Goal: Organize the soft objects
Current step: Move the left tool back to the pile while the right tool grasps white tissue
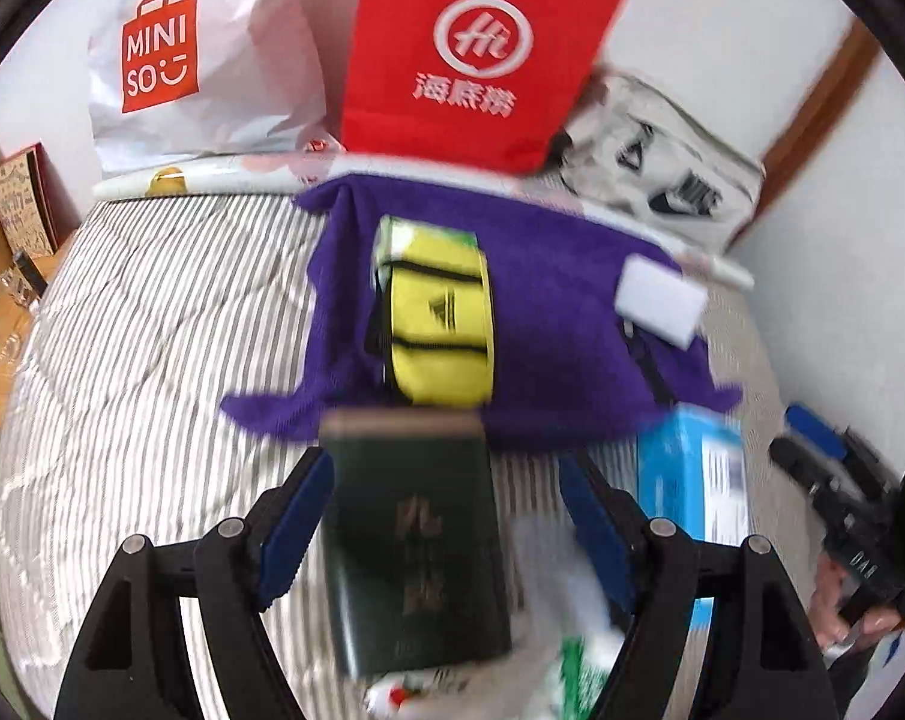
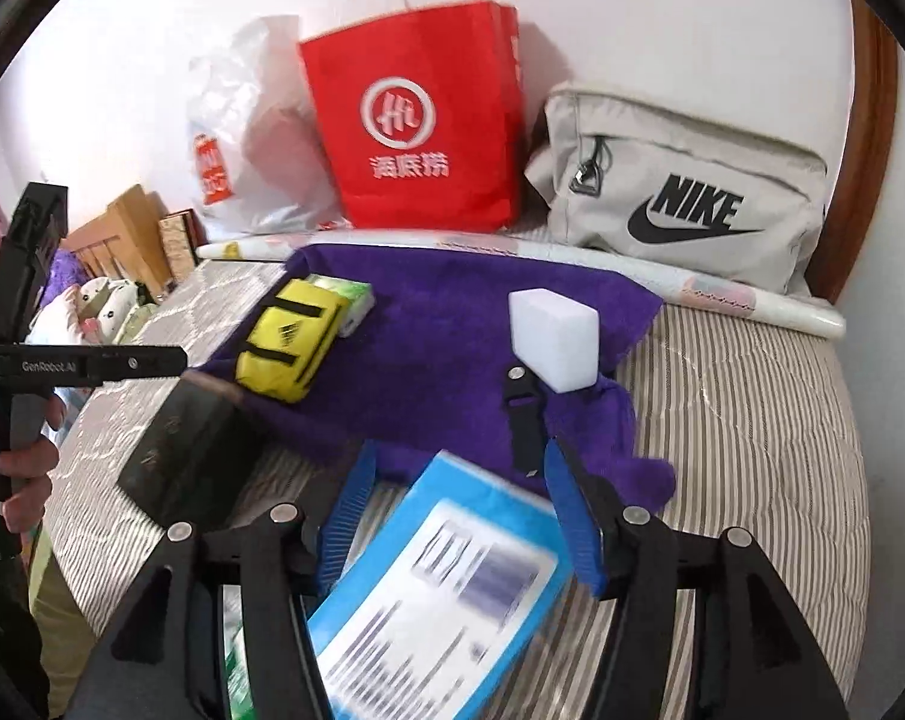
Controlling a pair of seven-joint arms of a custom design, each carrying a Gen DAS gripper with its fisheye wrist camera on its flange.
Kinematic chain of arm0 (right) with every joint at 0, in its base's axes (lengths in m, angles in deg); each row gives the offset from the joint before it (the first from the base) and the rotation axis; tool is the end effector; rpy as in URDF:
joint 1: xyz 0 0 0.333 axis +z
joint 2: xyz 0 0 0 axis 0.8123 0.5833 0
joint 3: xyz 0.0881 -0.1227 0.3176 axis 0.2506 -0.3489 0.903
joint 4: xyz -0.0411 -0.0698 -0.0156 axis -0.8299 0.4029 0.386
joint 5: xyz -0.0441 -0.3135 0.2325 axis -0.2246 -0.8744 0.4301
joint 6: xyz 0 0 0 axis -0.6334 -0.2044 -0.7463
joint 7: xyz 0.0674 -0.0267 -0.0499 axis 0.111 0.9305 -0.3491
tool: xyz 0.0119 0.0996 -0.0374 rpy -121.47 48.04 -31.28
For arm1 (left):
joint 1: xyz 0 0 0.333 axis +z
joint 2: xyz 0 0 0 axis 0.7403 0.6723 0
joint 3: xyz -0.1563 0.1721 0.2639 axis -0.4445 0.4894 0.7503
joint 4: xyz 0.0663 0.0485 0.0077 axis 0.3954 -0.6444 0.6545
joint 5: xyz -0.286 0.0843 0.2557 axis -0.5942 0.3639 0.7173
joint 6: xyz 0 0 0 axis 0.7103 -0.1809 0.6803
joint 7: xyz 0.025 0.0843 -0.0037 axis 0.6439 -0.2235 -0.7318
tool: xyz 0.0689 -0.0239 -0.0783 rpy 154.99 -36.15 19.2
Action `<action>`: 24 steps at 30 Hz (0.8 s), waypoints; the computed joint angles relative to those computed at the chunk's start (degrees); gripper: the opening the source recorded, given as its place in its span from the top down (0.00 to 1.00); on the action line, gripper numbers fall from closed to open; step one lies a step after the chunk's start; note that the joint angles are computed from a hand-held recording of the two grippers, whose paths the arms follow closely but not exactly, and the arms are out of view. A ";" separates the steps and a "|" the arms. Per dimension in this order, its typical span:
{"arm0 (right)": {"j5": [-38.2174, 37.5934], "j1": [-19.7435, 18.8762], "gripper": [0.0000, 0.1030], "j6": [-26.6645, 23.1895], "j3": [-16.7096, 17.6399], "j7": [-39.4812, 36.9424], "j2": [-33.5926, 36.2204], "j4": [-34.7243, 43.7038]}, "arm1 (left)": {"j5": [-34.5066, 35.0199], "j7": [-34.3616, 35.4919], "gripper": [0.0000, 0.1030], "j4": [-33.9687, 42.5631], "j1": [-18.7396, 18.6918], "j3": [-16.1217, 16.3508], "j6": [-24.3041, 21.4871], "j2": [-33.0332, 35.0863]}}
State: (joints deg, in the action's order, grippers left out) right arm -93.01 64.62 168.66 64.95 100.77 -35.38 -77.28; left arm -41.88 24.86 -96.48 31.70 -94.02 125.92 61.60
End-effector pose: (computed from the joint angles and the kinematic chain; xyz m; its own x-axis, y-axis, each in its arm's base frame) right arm 0.5232 0.1147 0.5668 -0.0414 -0.9919 -0.1203 -0.7344 0.1119 -0.6694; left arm 0.6445 -0.3180 0.5671 -0.3870 -0.8901 0.2407 -0.8494 0.2426 -0.4687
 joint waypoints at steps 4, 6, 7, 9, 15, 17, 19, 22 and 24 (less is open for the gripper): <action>-5.22 -1.00 0.43 -1.60 2.81 6.11 -3.74 -2.71 | -1.91 0.87 0.26 -8.90 0.73 -0.56 3.38 -5.85; -5.44 -0.34 0.43 -2.53 3.20 7.82 -5.58 -4.14 | -5.29 2.54 0.26 -12.49 1.69 -1.25 4.42 -8.14; -4.91 0.21 0.43 -2.56 3.20 8.52 -6.66 -5.14 | -6.65 3.38 0.26 -14.82 1.98 -1.47 4.96 -9.66; -3.39 1.41 0.43 -2.22 2.84 9.13 -8.36 -6.97 | -7.03 3.97 0.26 -17.86 1.89 -1.43 5.98 -11.58; -3.56 1.66 0.43 -1.89 4.85 14.96 -12.54 -12.02 | -11.14 7.83 0.26 -26.86 1.96 -1.66 8.70 -16.73; -3.80 2.19 0.43 -1.94 5.18 16.23 -13.39 -13.26 | -11.59 8.04 0.26 -29.30 1.90 -1.53 9.57 -17.88; -3.67 3.60 0.43 -0.39 5.07 15.98 -13.78 -14.62 | -10.97 8.27 0.26 -31.47 1.82 -1.41 10.65 -18.88; -6.78 3.21 0.43 0.47 7.48 17.32 -12.98 -14.95 | -8.60 6.85 0.26 -34.27 1.85 -1.14 13.51 -20.08; -8.24 3.73 0.47 1.16 8.27 17.77 -11.77 -14.82 | -9.11 7.20 0.26 -35.40 2.11 -0.89 14.25 -20.63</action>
State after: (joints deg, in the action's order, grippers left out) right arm -101.26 68.35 169.81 73.21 118.54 -47.15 -92.10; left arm -50.99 32.05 -131.88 33.81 -94.91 140.17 40.97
